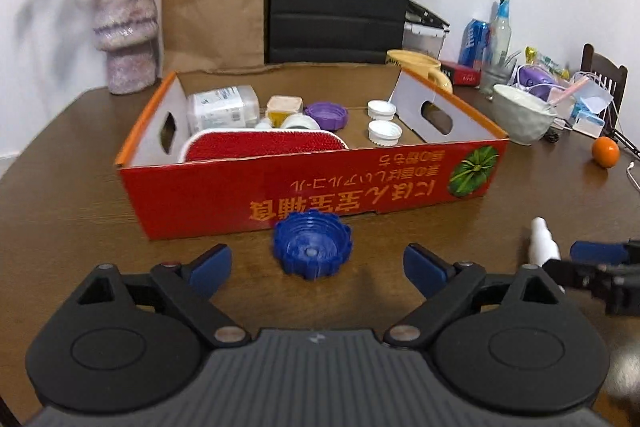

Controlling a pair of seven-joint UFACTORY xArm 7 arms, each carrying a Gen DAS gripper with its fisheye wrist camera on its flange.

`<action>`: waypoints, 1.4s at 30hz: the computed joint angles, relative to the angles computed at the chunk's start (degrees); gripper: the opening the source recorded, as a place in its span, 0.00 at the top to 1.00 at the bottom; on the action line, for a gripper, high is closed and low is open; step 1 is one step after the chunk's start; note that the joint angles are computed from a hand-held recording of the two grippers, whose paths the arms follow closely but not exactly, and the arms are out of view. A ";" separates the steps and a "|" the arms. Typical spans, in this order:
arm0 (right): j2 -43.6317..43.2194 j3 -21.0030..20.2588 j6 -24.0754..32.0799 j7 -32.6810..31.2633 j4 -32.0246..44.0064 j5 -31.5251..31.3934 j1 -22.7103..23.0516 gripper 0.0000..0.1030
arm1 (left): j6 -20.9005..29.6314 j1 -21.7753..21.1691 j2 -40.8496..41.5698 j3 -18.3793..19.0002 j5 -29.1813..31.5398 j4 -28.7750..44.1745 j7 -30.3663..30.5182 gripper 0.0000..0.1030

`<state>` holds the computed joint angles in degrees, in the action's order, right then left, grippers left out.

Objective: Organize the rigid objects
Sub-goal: 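Grasp the blue cap with the left gripper while the right grasps the white spray bottle, then lift the blue cap with the left gripper while the right carries the spray bottle toward the box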

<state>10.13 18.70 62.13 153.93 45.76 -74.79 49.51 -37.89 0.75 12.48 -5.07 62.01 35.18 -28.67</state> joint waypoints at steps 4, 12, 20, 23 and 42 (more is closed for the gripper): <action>2.79 -1.14 -0.44 -3.78 2.71 0.19 -0.78 0.49 | 3.21 -0.86 3.19 -1.49 -2.35 3.50 -0.81 0.21; 5.50 -2.70 0.74 -11.16 6.14 2.38 0.04 0.71 | 1.99 -0.02 7.27 -3.06 -3.47 5.57 1.34 0.47; 5.50 -1.97 5.59 -13.67 8.24 3.03 3.26 0.74 | -8.69 2.37 0.44 -0.38 -4.64 -3.66 4.96 0.48; 5.41 -1.03 9.34 -13.47 9.40 3.28 5.55 0.74 | -14.40 3.78 -4.36 2.42 -2.48 -9.25 4.91 0.48; 10.08 2.41 30.07 -5.94 18.69 0.65 22.59 0.74 | -28.35 23.79 -30.78 19.52 23.57 -31.50 1.33 0.48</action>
<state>20.21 21.11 92.20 148.00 64.45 -74.13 72.10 -66.23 24.54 -18.29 14.45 85.58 3.68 -27.34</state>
